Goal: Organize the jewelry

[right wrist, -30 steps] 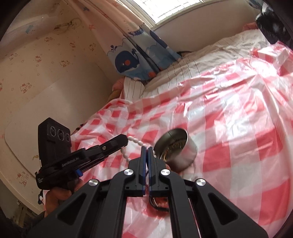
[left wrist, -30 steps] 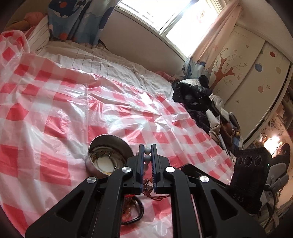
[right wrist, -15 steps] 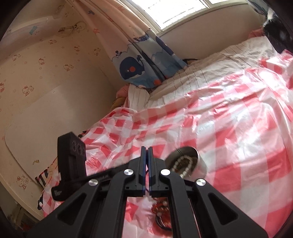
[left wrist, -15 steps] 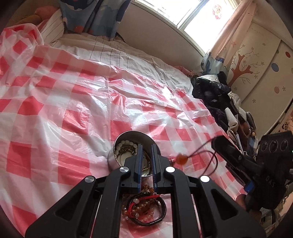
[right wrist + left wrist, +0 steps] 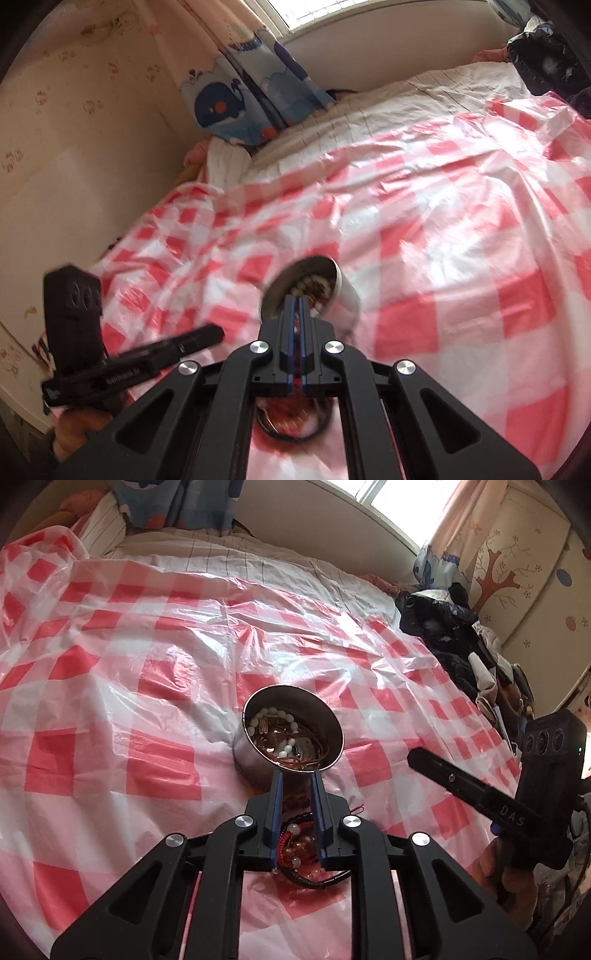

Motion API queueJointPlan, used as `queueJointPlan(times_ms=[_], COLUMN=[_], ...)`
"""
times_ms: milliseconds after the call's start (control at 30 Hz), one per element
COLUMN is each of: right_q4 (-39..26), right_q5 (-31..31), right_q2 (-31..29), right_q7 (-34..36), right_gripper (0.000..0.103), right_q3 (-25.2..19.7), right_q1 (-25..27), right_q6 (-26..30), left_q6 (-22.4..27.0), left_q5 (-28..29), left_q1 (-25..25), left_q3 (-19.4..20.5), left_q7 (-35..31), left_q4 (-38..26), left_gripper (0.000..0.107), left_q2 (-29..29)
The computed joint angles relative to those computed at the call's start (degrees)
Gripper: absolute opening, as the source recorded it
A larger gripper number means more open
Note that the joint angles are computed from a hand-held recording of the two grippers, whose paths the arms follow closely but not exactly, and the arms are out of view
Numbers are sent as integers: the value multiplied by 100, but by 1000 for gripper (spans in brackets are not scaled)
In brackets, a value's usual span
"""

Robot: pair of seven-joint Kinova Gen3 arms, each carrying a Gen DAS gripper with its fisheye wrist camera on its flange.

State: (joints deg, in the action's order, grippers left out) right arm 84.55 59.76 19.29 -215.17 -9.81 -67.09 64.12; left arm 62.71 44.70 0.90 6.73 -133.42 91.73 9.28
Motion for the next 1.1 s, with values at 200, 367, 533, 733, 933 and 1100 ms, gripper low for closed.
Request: queueJointPlan(times_ms=[200, 367, 533, 733, 933, 1100], right_q4=[772, 547, 388, 407, 710, 866], right_q5=[35, -108, -446, -347, 977, 1604], right_q2=[-221, -127, 78, 157, -105, -211], right_q7=[-1133, -855, -510, -406, -1344, -1811], right_gripper=[14, 55, 52, 5, 4, 5], right_q3=[-359, -132, -44, -47, 483, 19], right_q1=[444, 161, 346, 490, -454, -363], right_q6=[-918, -598, -965, -1405, -877, -252], left_q6=[78, 45, -1, 142, 283, 361], left_q5=[-408, -684, -691, -889, -961, -997], left_q1=[187, 337, 289, 223, 193, 216], left_q3=[67, 126, 54, -3, 44, 108], left_q7=[82, 113, 233, 512, 680, 774], left_q4=[-109, -94, -117, -293, -403, -401], left_gripper=[28, 31, 38, 41, 44, 45], left_q2=[41, 52, -26, 73, 236, 399])
